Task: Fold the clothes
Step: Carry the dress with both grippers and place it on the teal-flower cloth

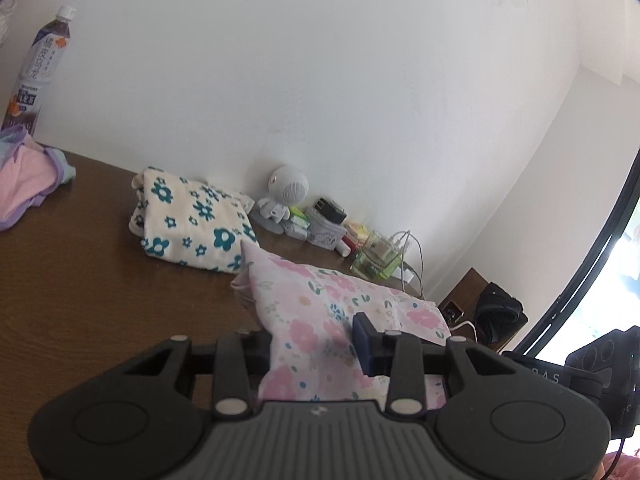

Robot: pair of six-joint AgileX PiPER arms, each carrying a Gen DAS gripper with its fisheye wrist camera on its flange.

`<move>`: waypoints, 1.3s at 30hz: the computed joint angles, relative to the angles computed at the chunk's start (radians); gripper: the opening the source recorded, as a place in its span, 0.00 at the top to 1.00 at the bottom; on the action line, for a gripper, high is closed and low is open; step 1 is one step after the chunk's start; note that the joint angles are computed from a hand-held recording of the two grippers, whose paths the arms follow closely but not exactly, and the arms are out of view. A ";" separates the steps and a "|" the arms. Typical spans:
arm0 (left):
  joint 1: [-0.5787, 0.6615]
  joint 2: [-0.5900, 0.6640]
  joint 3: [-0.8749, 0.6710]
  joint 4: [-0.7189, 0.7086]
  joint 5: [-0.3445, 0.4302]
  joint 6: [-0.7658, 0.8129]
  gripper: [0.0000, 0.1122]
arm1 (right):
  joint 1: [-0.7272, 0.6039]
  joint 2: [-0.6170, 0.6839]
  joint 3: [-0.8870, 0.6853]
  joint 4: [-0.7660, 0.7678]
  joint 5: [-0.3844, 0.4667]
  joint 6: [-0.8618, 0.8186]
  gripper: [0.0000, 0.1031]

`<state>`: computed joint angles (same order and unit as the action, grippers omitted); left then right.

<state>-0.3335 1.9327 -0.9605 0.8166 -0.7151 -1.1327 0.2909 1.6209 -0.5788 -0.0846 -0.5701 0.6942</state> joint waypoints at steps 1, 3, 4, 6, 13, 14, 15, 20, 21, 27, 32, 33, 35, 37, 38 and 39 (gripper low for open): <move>0.005 0.000 -0.013 -0.015 0.001 0.000 0.69 | -0.014 0.012 -0.038 -0.044 0.017 0.026 0.75; 0.016 0.006 -0.042 -0.045 0.003 0.000 0.69 | -0.041 0.041 -0.117 -0.140 0.049 0.089 0.75; 0.021 0.010 -0.058 -0.060 0.004 0.000 0.69 | -0.054 0.059 -0.160 -0.195 0.063 0.129 0.75; 0.032 0.026 -0.099 -0.087 0.015 -0.001 0.69 | -0.076 0.105 -0.247 -0.297 0.084 0.200 0.75; 0.059 0.128 -0.326 -0.120 0.120 -0.039 0.69 | -0.125 0.328 -0.605 -0.621 0.142 0.457 0.75; 0.062 0.147 -0.367 -0.123 0.139 -0.046 0.69 | -0.134 0.364 -0.661 -0.679 0.144 0.514 0.75; 0.064 0.171 -0.409 -0.124 0.158 -0.056 0.69 | -0.143 0.401 -0.718 -0.739 0.145 0.573 0.75; 0.070 0.324 -0.645 -0.079 0.250 -0.150 0.69 | -0.196 0.613 -0.998 -0.966 0.107 0.848 0.75; 0.070 0.360 -0.695 -0.056 0.269 -0.183 0.69 | -0.205 0.656 -1.050 -0.997 0.103 0.892 0.75; 0.065 0.578 -1.017 0.197 0.366 -0.480 0.69 | -0.231 0.908 -1.401 -1.215 0.126 1.214 0.75; 0.064 0.674 -1.115 0.199 0.358 -0.511 0.68 | -0.254 1.036 -1.527 -1.187 0.087 1.242 0.74; 0.065 0.696 -1.144 0.228 0.363 -0.549 0.68 | -0.258 1.057 -1.541 -1.164 0.075 1.229 0.73; 0.064 0.728 -1.196 0.280 0.371 -0.608 0.68 | -0.266 1.075 -1.551 -1.138 0.056 1.222 0.73; 0.062 0.754 -1.239 0.321 0.376 -0.649 0.68 | -0.274 1.090 -1.559 -1.116 0.038 1.220 0.73; 0.060 0.767 -1.262 0.344 0.379 -0.672 0.68 | -0.278 1.097 -1.563 -1.106 0.028 1.219 0.72; 0.059 0.779 -1.283 0.367 0.381 -0.695 0.67 | -0.279 1.097 -1.561 -1.100 0.030 1.213 0.71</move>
